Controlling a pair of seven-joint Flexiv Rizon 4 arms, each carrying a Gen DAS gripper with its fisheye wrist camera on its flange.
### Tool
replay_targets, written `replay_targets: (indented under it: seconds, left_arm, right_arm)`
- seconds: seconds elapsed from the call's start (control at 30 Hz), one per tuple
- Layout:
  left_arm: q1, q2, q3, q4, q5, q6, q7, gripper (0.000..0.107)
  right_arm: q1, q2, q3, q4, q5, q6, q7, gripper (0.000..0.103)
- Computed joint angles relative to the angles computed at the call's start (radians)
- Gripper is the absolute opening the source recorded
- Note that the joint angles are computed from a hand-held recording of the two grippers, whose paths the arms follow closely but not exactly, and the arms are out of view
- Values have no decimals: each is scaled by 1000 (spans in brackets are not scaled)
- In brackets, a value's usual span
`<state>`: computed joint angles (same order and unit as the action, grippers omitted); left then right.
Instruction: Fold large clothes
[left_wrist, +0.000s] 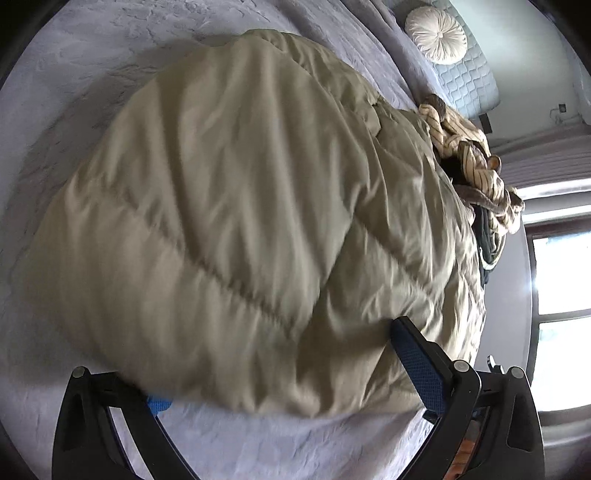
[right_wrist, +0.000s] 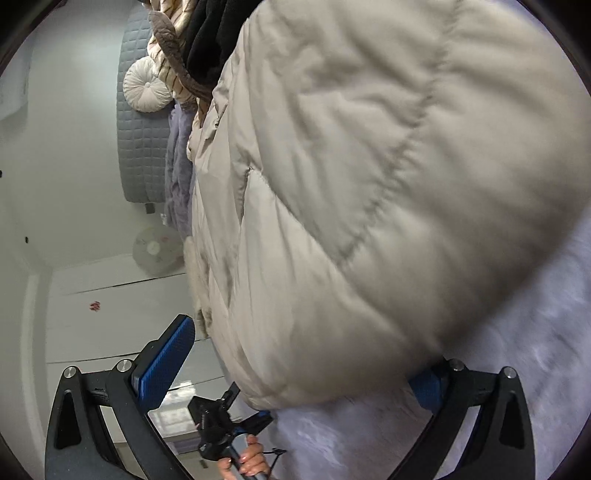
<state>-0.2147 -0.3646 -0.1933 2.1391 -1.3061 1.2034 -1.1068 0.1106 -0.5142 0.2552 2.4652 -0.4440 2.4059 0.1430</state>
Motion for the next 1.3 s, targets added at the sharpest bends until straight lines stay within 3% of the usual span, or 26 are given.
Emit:
replay_targets:
  seconds: [0.23, 0.33, 0.37, 0.4, 0.43, 0.5, 0.53, 0.57, 0.63, 0.67, 0.77, 1.07, 1.3]
  left_arm:
    - [-10, -59, -26, -53, -145, 49, 76, 101]
    - [-34, -75, -13, -66, -124, 93, 33, 97]
    - [-42, -74, -11, -67, -109, 117, 22, 89]
    - [-40, -72, -14, -67, -103, 122, 29, 66]
    - [-33, -68, -20, -68, -104, 110, 38, 50]
    - [-28, -56, -28, -70, -130, 103, 77, 34]
    - [-31, -51, -24, -71, -123, 104, 81, 28]
    - [-33, -42, -22, -72, -120, 107, 92, 25]
    - [-35, -23, -19, -71, -129, 108, 126, 20]
    - [-36, -18, -18, -76, -126, 104, 132, 20]
    - [-39, 12, -9, -71, -107, 91, 159, 20]
    - [-28, 147, 33, -8, -17, -22, 253, 20]
    - [-22, 277, 97, 97, 46, -174, 271, 20]
  right_arm:
    - [5, -93, -16, -70, -18, 66, -70, 103]
    - [5, -108, -16, -77, -18, 52, -72, 103]
    - [8, -103, -15, -76, -9, 45, -70, 103]
    - [10, -94, -13, -73, -3, 33, -66, 103]
    - [9, -84, -11, -69, 1, 23, -61, 103]
    - [12, -71, -8, -64, 12, 12, -55, 99]
    - [12, -61, -6, -60, 16, 0, -49, 91]
    - [2, -50, -2, -52, 4, -19, -33, 66]
    - [-17, -51, 9, -49, -11, -21, -7, 48]
    - [-8, -53, 6, -47, 8, -3, -17, 38]
    - [23, -34, -5, -35, 57, 38, -62, 28]
    - [115, 77, -10, 45, 183, 64, -145, 23]
    - [296, 193, 26, 139, 455, 37, -172, 23]
